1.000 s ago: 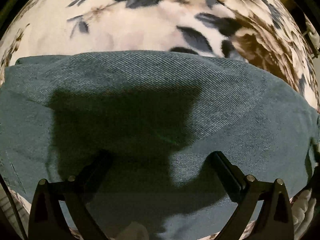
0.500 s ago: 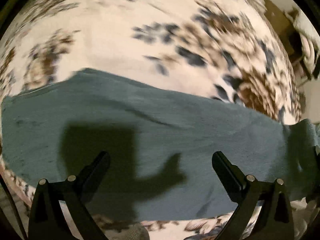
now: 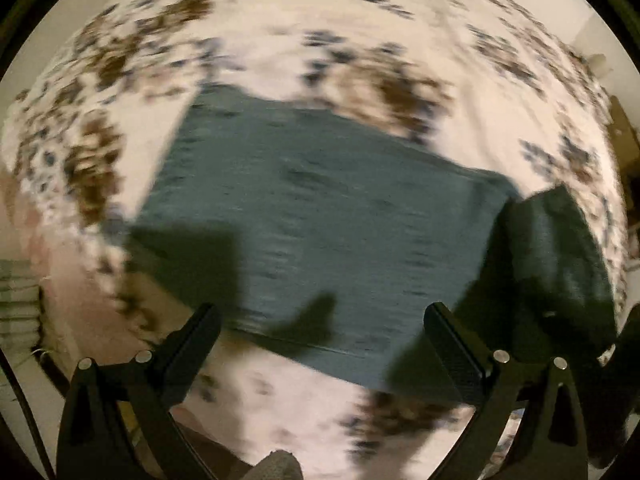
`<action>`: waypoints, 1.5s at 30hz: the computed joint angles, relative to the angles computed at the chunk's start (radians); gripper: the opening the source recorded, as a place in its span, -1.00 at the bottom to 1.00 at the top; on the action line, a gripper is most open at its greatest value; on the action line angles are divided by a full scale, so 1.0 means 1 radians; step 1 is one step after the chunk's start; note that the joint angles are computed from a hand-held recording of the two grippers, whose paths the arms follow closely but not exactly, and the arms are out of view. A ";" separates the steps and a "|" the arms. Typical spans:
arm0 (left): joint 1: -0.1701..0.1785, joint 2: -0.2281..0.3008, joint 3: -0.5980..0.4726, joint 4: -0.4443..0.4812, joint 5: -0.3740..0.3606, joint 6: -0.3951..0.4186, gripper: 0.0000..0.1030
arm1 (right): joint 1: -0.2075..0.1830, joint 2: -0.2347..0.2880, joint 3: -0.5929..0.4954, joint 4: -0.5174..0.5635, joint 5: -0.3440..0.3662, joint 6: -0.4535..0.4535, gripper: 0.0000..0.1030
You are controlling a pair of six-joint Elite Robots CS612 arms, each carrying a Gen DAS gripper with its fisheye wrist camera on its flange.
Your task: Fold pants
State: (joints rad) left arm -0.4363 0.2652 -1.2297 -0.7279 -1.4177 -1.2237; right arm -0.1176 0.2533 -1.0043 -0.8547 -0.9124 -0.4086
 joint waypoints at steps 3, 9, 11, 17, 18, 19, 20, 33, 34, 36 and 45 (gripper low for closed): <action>0.013 0.030 -0.071 0.040 -0.013 -0.036 1.00 | 0.048 0.017 -0.006 0.017 -0.154 -0.029 -0.67; 0.025 0.054 -0.098 -0.086 -0.064 -0.021 1.00 | 0.017 -0.081 0.086 0.211 -0.028 -0.138 0.87; 0.032 0.060 -0.081 -0.173 -0.104 -0.003 1.00 | -0.007 -0.121 0.119 0.207 -0.004 -0.122 0.87; 0.058 0.061 0.039 -0.354 -0.264 0.059 1.00 | -0.059 -0.141 0.157 0.097 -0.127 0.051 0.87; 0.061 0.057 0.065 -0.364 -0.288 0.077 1.00 | -0.067 -0.137 0.157 0.094 -0.148 0.078 0.87; 0.063 0.047 0.105 -0.363 -0.310 0.113 1.00 | -0.076 -0.130 0.150 0.100 -0.161 0.102 0.87; 0.062 0.036 0.135 -0.348 -0.317 0.144 1.00 | -0.087 -0.130 0.156 0.097 -0.169 0.125 0.87; -0.009 -0.002 0.152 -0.282 -0.005 0.283 -0.71 | -0.119 -0.077 0.110 0.060 -0.209 0.250 0.87; -0.005 0.005 0.144 -0.270 -0.019 0.262 -0.71 | -0.115 -0.080 0.116 0.057 -0.224 0.244 0.87; 0.002 0.013 0.139 -0.264 -0.034 0.234 -0.68 | -0.106 -0.088 0.143 0.054 -0.268 0.216 0.87; 0.011 0.077 -0.036 -0.303 -0.081 0.088 0.10 | -0.080 -0.112 0.222 0.035 -0.440 0.220 0.85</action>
State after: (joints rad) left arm -0.4254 0.3417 -1.2658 -1.0308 -1.4991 -1.1354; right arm -0.1980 0.1416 -0.7826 -0.8198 -1.3528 -0.1890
